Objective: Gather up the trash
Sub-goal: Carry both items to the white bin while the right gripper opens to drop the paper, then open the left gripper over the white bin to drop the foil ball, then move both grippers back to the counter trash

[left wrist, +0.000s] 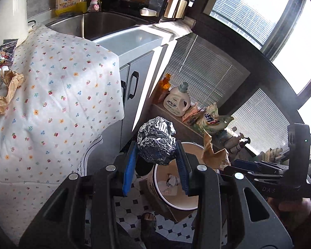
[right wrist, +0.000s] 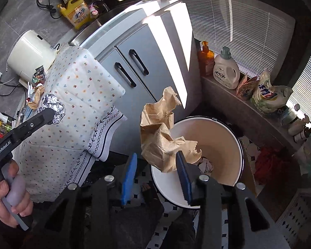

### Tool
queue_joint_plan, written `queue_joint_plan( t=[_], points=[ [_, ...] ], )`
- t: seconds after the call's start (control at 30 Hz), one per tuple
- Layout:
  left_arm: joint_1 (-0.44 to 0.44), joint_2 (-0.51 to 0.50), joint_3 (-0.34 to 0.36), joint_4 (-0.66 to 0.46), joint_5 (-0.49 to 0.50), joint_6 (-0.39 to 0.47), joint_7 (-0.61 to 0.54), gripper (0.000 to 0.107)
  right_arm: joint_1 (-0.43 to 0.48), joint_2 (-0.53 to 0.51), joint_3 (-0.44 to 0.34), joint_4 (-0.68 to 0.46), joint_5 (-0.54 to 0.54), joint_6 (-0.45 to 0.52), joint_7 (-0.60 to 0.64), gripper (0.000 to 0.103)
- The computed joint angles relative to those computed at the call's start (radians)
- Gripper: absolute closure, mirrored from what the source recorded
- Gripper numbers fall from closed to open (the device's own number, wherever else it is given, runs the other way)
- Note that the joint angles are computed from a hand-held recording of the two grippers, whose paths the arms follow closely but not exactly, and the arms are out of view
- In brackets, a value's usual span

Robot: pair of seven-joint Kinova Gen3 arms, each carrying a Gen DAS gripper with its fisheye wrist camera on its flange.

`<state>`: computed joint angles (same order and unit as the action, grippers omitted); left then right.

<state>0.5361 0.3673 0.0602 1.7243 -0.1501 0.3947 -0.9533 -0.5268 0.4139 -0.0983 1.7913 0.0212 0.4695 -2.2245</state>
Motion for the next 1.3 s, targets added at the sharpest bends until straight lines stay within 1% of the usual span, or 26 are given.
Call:
queue_joint_plan(
  t=[0.13, 0.3, 0.4, 0.53, 0.63, 0.73, 0.77, 0.8, 0.83, 0.87, 0.9, 0.97, 1.1, 1.2, 1.3],
  points=[
    [0.002, 0.029, 0.029, -0.03, 0.013, 0.02, -0.027, 0.071, -0.002, -0.018, 0.018, 0.048, -0.006, -0.014, -0.044, 0.042],
    [-0.008, 0.071, 0.067, -0.072, 0.051, 0.042, -0.085, 0.071, -0.027, -0.073, 0.057, 0.104, 0.046, -0.026, -0.121, 0.042],
    [-0.016, 0.098, 0.095, -0.102, 0.082, 0.049, -0.135, 0.071, -0.049, -0.113, 0.084, 0.136, 0.103, -0.021, -0.193, 0.042],
    [-0.012, 0.141, 0.124, -0.157, 0.12, 0.065, -0.201, 0.071, -0.059, -0.168, 0.098, 0.18, 0.184, -0.015, -0.297, 0.04],
    [0.0, 0.171, 0.135, -0.2, 0.144, 0.082, -0.242, 0.071, -0.049, -0.201, 0.092, 0.208, 0.236, -0.007, -0.368, 0.04],
    [-0.016, 0.195, 0.172, -0.227, 0.188, 0.087, -0.302, 0.07, -0.034, -0.232, 0.079, 0.237, 0.284, 0.0, -0.433, 0.04],
    [-0.011, 0.199, 0.171, -0.235, 0.195, 0.091, -0.314, 0.07, -0.029, -0.24, 0.072, 0.245, 0.297, 0.001, -0.451, 0.04],
    [-0.006, 0.203, 0.17, -0.244, 0.201, 0.096, -0.325, 0.062, -0.023, -0.246, 0.066, 0.251, 0.309, 0.003, -0.467, 0.039],
    [-0.009, 0.205, 0.177, -0.246, 0.213, 0.096, -0.34, 0.057, -0.018, -0.251, 0.06, 0.259, 0.321, 0.003, -0.483, 0.038],
    [-0.016, 0.202, 0.184, -0.241, 0.227, 0.086, -0.355, 0.047, -0.013, -0.255, 0.053, 0.263, 0.33, 0.004, -0.496, 0.037],
    [-0.016, 0.196, 0.184, -0.234, 0.236, 0.073, -0.365, 0.04, -0.008, -0.256, 0.047, 0.268, 0.338, 0.004, -0.507, 0.036],
    [-0.015, 0.182, 0.18, -0.22, 0.246, 0.056, -0.38, 0.035, -0.001, -0.253, 0.037, 0.268, 0.347, 0.004, -0.523, 0.034],
    [0.014, 0.15, 0.128, -0.198, 0.232, 0.058, -0.352, 0.03, 0.005, -0.24, 0.019, 0.255, 0.348, -0.01, -0.513, 0.033],
    [0.032, 0.118, 0.086, -0.165, 0.209, 0.05, -0.305, 0.027, 0.0, -0.228, 0.012, 0.232, 0.347, -0.016, -0.487, 0.03],
    [0.061, 0.077, 0.035, -0.123, 0.164, 0.043, -0.232, 0.024, -0.016, -0.21, 0.01, 0.197, 0.349, -0.017, -0.462, 0.026]
  ],
)
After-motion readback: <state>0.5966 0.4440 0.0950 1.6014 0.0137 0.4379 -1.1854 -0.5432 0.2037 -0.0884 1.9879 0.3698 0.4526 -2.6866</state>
